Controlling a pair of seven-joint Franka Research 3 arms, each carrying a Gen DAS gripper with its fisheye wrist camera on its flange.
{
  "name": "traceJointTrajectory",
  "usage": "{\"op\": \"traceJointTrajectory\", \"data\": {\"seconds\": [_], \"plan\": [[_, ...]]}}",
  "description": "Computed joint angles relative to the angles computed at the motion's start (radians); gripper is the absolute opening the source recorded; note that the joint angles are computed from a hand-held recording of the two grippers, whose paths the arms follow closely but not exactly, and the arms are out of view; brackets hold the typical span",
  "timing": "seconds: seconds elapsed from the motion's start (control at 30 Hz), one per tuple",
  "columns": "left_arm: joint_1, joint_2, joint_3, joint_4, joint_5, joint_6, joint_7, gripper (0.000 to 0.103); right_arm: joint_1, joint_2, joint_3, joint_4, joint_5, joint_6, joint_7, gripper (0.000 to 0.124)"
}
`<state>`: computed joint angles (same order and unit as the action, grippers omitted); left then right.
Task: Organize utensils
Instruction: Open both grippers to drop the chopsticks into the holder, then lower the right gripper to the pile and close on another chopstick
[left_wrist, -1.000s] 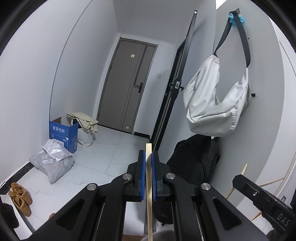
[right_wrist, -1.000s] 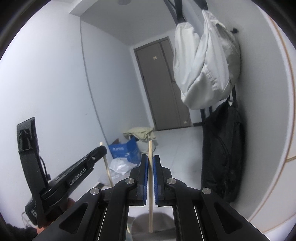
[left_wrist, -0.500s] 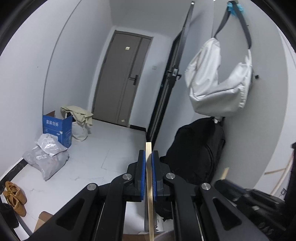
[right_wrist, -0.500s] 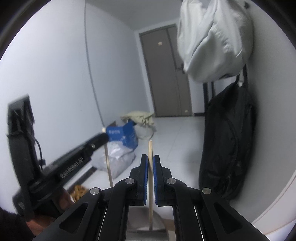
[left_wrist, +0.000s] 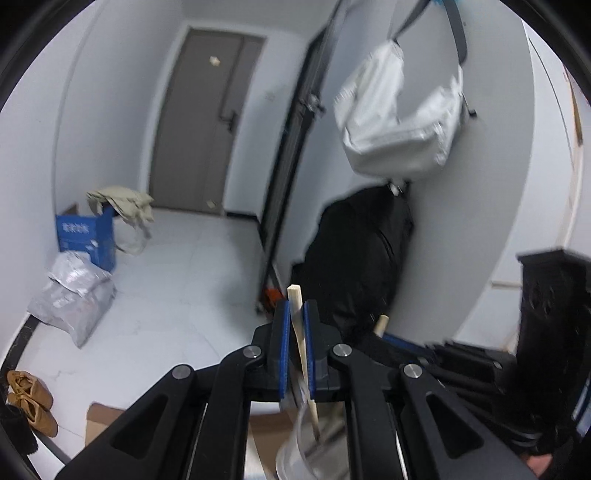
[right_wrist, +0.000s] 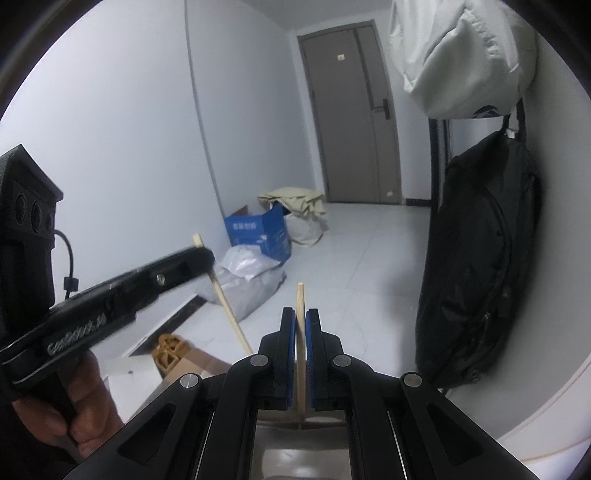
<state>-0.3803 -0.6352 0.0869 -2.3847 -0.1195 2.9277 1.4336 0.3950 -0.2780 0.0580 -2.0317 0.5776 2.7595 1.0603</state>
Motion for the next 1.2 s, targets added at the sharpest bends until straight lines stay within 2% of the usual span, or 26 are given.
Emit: {"op": "traceJointTrajectory", "data": {"seconds": [0.03,0.1,0.17,0.2,0.23,0.27,0.3,0.33,0.4,0.5,0.6,0.77,0.83,1.0,1.13,1.2], "plan": [[-0.032,-0.004,0.026,0.003,-0.01,-0.023,0.026,0.003,0.0,-0.001,0.001,0.001,-0.002,-0.007,0.003,0.007],[-0.009,-0.01,0.007,0.01,-0.004,-0.066,0.025,0.004,-0.001,-0.009,0.003,-0.006,-0.004,-0.011,0.012,0.01],[-0.003,-0.021,0.011,0.022,-0.021,-0.123,0.025,0.01,0.001,-0.019,-0.005,-0.008,0.006,-0.039,0.016,0.026],[0.011,-0.029,0.005,0.03,-0.03,-0.153,0.01,0.019,-0.001,-0.027,-0.006,-0.014,0.009,-0.041,0.021,0.041],[0.025,-0.043,0.0,0.024,-0.038,-0.161,0.0,0.031,0.004,-0.044,-0.013,-0.029,0.026,-0.038,0.014,0.049],[0.035,-0.058,-0.005,0.017,-0.045,-0.162,-0.01,0.038,0.004,-0.061,-0.013,-0.042,0.031,-0.032,0.016,0.049],[0.052,-0.077,-0.015,0.014,-0.048,-0.17,-0.03,0.05,0.001,-0.083,-0.012,-0.062,0.031,-0.022,0.022,0.05],[0.062,-0.093,-0.021,0.006,-0.048,-0.17,-0.041,0.055,-0.003,-0.097,-0.008,-0.075,0.025,-0.014,0.033,0.052],[0.1,-0.135,-0.05,-0.01,-0.026,-0.179,-0.076,0.056,-0.016,-0.139,0.003,-0.111,0.012,0.007,0.077,0.058],[0.17,-0.182,-0.106,-0.019,0.031,-0.228,-0.149,0.071,-0.012,-0.198,0.0,-0.16,0.012,0.034,0.122,0.059],[0.2,-0.227,-0.141,-0.032,0.083,-0.262,-0.21,0.074,-0.015,-0.257,0.011,-0.204,-0.008,0.057,0.171,0.065],[0.231,-0.28,-0.165,-0.044,0.152,-0.327,-0.293,0.082,0.004,-0.358,0.027,-0.264,-0.039,0.078,0.23,0.074],[0.234,-0.303,-0.172,-0.051,0.174,-0.347,-0.319,0.085,0.004,-0.397,0.041,-0.293,-0.057,0.089,0.254,0.082],[0.239,-0.354,-0.191,-0.069,0.228,-0.401,-0.364,0.089,0.023,-0.484,0.06,-0.359,-0.091,0.094,0.309,0.087],[0.217,-0.394,-0.185,-0.096,0.246,-0.429,-0.374,0.09,0.055,-0.54,0.061,-0.412,-0.1,0.098,0.332,0.098],[0.21,-0.411,-0.184,-0.113,0.253,-0.431,-0.379,0.091,0.06,-0.564,0.066,-0.439,-0.107,0.102,0.345,0.099]]}}
